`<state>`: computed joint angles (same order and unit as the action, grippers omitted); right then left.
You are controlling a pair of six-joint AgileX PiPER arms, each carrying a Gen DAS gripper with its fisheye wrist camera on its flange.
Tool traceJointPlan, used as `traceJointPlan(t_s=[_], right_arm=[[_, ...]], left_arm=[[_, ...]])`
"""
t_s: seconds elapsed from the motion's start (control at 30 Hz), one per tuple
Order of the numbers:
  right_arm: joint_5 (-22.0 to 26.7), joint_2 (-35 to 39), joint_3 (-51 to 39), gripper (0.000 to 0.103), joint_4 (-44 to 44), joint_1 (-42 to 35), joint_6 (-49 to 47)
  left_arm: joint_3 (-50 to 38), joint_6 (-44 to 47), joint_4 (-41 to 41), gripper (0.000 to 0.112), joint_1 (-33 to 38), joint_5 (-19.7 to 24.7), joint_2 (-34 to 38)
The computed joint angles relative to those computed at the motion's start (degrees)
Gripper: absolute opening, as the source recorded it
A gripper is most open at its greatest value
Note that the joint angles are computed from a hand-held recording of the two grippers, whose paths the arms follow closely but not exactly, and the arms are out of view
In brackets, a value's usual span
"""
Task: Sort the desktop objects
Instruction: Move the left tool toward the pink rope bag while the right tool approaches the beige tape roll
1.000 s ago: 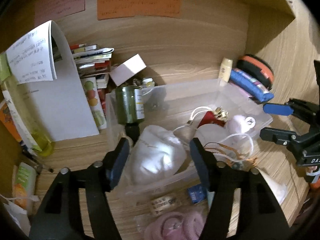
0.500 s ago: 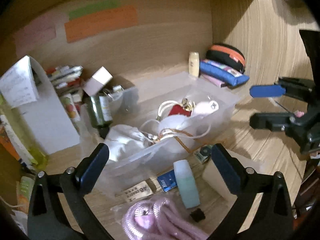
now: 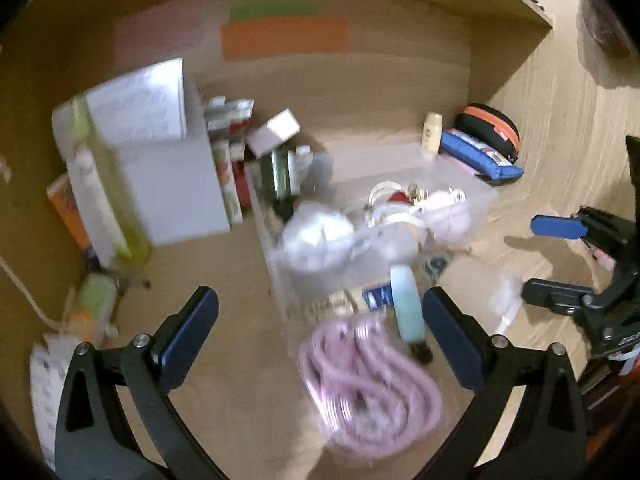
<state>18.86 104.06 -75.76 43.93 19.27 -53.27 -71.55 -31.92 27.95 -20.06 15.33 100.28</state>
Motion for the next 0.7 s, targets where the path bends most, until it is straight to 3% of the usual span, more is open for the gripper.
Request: traceJointPlan(t_s=[0.1,0.3,0.4,0.53,0.7], right_arm=[[-0.19,1.22,0.3,0.083,-2.45,0.91,3.33],[-0.03,3.02,0.51,0.083,-7.38,2.37,8.93],[-0.22,3.5,0.28,0.083,-10.36,3.31,11.56],[-0.8,4.33,-0.48,0.083,-16.26,4.74,16.59],[0.63,6.07,-2.81,0.083,-20.91,5.22,21.11]], left_arm=[[2.59,6.38,-9.19,0.103,0.36,-0.23,-0.45],[3.45,0.46,-7.67,0.103,-1.83,1.24,2.12],[2.09,4.84,-14.2,0.103,-1.71,2.4,4.04],[0.28,4.35,-13.92,0.103,-2.45,4.69,5.04],[-3.17,11.78,-21.38,0.102,-1.47,9.63,7.39]])
